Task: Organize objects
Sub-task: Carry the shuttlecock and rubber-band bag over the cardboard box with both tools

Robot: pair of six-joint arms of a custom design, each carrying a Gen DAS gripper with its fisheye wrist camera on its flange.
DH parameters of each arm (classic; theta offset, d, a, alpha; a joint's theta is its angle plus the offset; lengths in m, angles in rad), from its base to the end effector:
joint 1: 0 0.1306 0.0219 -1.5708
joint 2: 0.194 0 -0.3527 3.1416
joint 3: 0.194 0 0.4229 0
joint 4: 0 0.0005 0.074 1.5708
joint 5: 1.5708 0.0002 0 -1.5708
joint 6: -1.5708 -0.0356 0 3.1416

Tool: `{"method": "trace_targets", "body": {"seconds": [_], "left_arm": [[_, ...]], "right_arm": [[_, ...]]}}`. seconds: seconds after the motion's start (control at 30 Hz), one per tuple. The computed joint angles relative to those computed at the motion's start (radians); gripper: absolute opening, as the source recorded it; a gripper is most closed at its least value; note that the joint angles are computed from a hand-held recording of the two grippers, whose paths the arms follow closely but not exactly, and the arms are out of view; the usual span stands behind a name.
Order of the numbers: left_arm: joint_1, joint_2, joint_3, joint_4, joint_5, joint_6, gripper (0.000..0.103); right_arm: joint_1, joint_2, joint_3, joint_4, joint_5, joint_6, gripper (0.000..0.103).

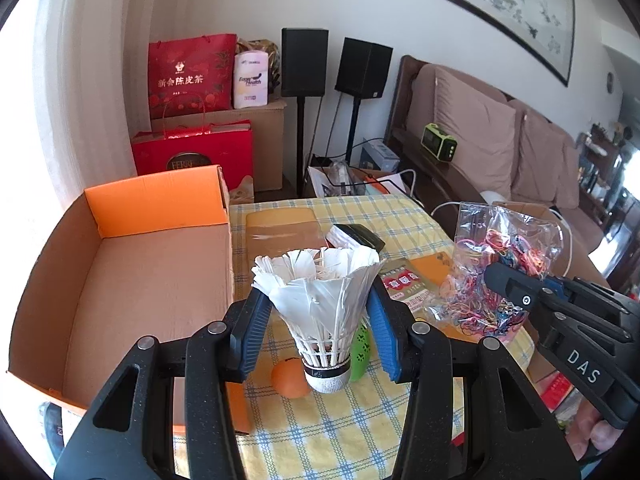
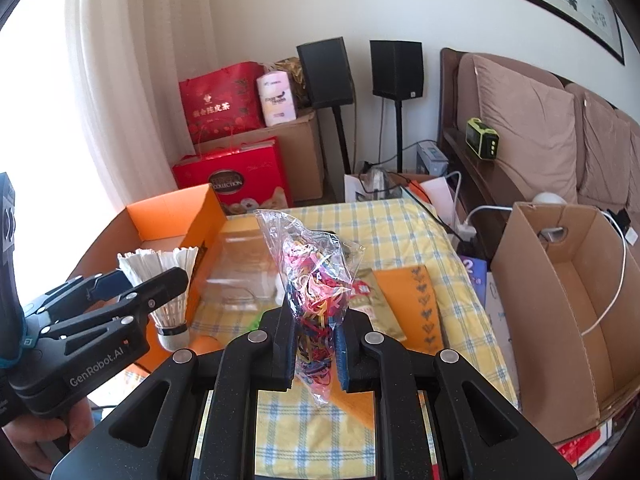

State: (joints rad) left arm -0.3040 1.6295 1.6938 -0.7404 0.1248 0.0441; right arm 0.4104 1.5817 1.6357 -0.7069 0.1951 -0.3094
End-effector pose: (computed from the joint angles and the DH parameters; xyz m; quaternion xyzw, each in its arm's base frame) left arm 0.5875 -0.1895 0.4307 0.1434 0.8888 -0.1301 0.4155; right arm 0.5553 0.2335 0.4324 -0.0019 0.8933 0.0735 0.4434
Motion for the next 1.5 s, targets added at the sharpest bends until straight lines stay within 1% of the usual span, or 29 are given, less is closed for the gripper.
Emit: {"method": "trace_targets", "body": {"seconds": [0.43,0.7,0.73,0.87,1.23,1.5], "left_arm": [[0.071,-0.017,0.015,0.007,-0.028,0.001,0.044],[0.122,-0.016,0.023,0.009,-0.042,0.000,0.044],[0.123,-0.016,0.023,0.011,-0.072,0.020,0.044],[0.144,-0.020,0.019,0.013,-0.079,0.016,0.044],[0.193,0.009,0.041,-0.002,-0.086,0.018,0.045],[0.224,0.032,0.051,-0.015,-0.092,0.013,0.045]], "right_arm": [[0.050,0.122,0.189,-0.030,-0.018,0.048,0.014],[0.081,0.213,0.320,-0.072,-0.034,0.066,0.014],[0.085,0.222,0.332,-0.077,-0.036,0.067,0.014],[0.100,0.261,0.384,-0.091,-0.047,0.070,0.014],[0.129,0.375,0.531,-0.152,-0.055,0.082,0.014],[0.142,0.452,0.634,-0.190,-0.081,0.078,0.014]]}}
